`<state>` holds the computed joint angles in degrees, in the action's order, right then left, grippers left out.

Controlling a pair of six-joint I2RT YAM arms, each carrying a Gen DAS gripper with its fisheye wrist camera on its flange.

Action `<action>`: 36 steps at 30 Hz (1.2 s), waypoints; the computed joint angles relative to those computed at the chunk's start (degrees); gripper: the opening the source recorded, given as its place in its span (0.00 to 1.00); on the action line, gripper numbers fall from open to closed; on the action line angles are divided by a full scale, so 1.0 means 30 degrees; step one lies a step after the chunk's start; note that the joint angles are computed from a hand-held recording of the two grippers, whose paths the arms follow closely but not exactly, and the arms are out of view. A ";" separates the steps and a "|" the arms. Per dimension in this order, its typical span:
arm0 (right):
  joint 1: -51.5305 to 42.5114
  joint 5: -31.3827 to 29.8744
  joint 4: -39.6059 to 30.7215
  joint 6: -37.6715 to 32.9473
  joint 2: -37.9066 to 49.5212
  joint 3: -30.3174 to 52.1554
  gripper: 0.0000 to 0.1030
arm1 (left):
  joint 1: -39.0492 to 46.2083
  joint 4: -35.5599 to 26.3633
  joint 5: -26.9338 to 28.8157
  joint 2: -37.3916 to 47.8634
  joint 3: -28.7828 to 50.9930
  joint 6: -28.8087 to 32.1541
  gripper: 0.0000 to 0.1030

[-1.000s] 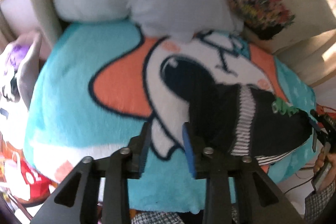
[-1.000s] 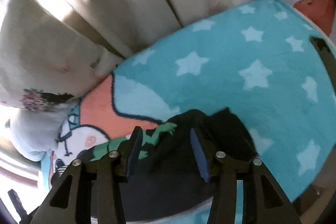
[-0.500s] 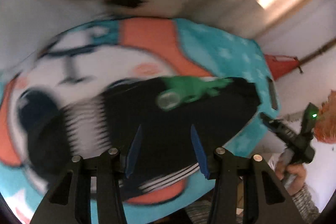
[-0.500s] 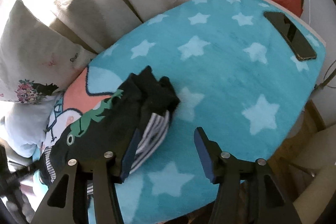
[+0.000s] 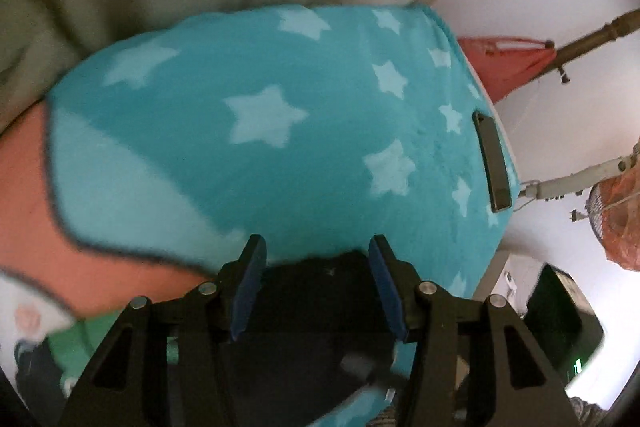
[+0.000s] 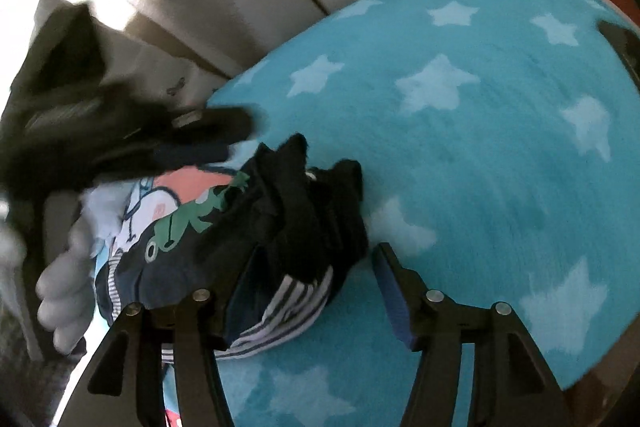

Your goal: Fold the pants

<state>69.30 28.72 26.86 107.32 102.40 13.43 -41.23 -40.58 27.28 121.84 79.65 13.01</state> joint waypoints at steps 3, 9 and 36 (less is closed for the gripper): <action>-0.0132 0.0077 0.1634 -0.0963 0.0405 -0.0531 0.61 | -0.1202 -0.0473 -0.0638 0.1236 0.0987 0.0052 0.51; -0.1290 -0.0886 0.3879 -0.3438 0.0967 -0.1048 0.26 | -0.2429 0.0171 -0.2371 0.0699 -0.0261 0.0628 0.20; -0.2787 -0.5590 -0.7222 -1.2798 0.3835 1.3400 0.48 | 2.0170 -0.3171 0.4943 -0.5301 -0.6803 0.8384 0.37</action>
